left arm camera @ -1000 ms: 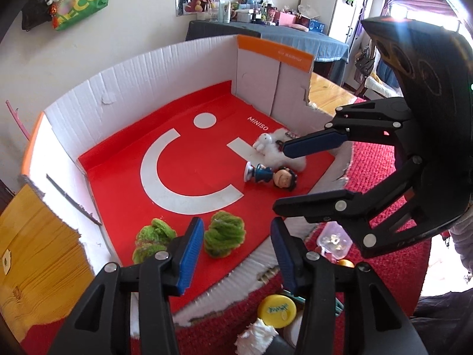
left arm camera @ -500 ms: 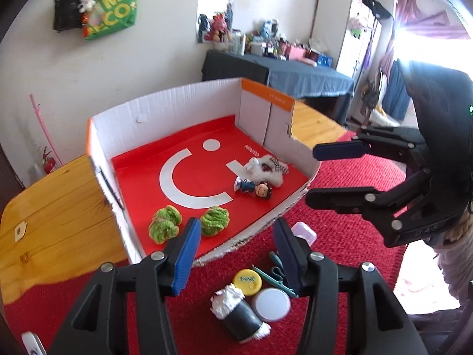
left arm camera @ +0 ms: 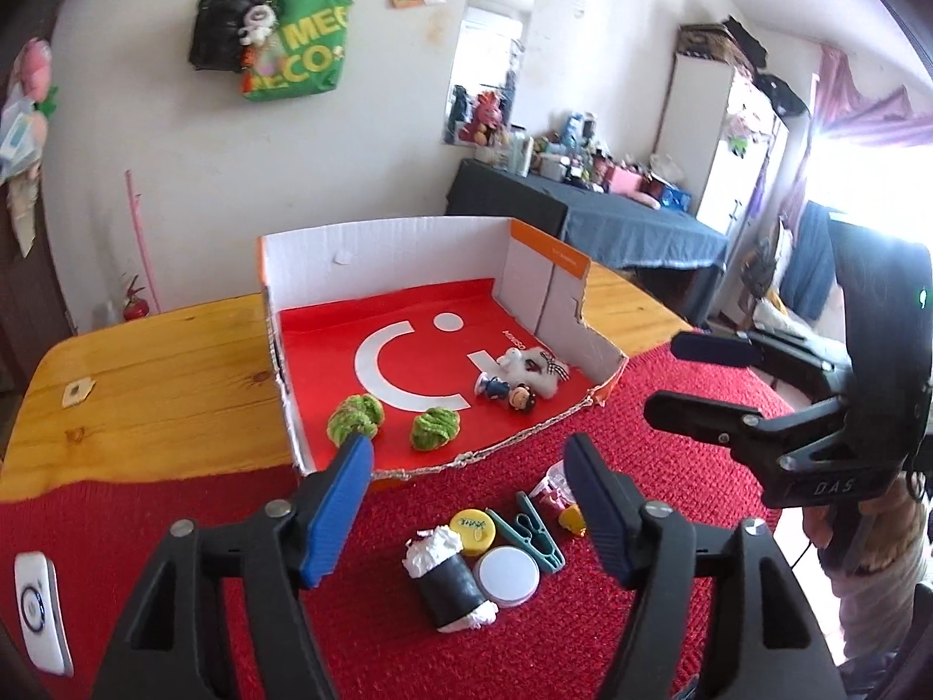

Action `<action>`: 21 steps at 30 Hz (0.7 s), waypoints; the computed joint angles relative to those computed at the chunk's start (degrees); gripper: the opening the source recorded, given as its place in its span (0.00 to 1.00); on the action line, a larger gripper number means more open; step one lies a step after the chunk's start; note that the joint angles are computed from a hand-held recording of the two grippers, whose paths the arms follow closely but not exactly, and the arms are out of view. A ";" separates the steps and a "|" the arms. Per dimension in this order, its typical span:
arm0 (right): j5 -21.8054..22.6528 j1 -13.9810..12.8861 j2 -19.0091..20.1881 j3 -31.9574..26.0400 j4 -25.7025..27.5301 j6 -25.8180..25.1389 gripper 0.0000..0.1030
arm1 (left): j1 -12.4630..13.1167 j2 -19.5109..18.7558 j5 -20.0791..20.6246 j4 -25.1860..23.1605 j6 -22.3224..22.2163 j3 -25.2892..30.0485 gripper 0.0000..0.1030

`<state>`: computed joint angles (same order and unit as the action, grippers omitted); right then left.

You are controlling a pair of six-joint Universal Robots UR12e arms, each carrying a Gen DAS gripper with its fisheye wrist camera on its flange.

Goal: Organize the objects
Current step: 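Withdraw both open tools from the box back over the rug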

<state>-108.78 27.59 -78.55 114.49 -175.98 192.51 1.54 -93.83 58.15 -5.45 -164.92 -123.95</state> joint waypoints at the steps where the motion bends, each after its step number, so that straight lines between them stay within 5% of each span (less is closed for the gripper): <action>1: -0.84 0.24 0.14 0.17 -0.46 0.44 0.72 | 0.09 0.12 0.15 0.86 -0.71 -0.45 0.75; 7: -8.77 2.42 1.98 1.36 -2.99 3.15 0.79 | -0.65 -0.24 4.83 6.83 -5.35 -3.41 0.88; 13: -7.69 1.64 3.32 2.58 -0.79 9.42 0.79 | -1.93 -1.50 9.92 7.49 -8.28 -4.85 0.89; 21: -8.01 0.90 3.60 2.65 3.57 10.69 0.79 | -2.34 -2.18 11.83 5.85 -9.01 -5.48 0.93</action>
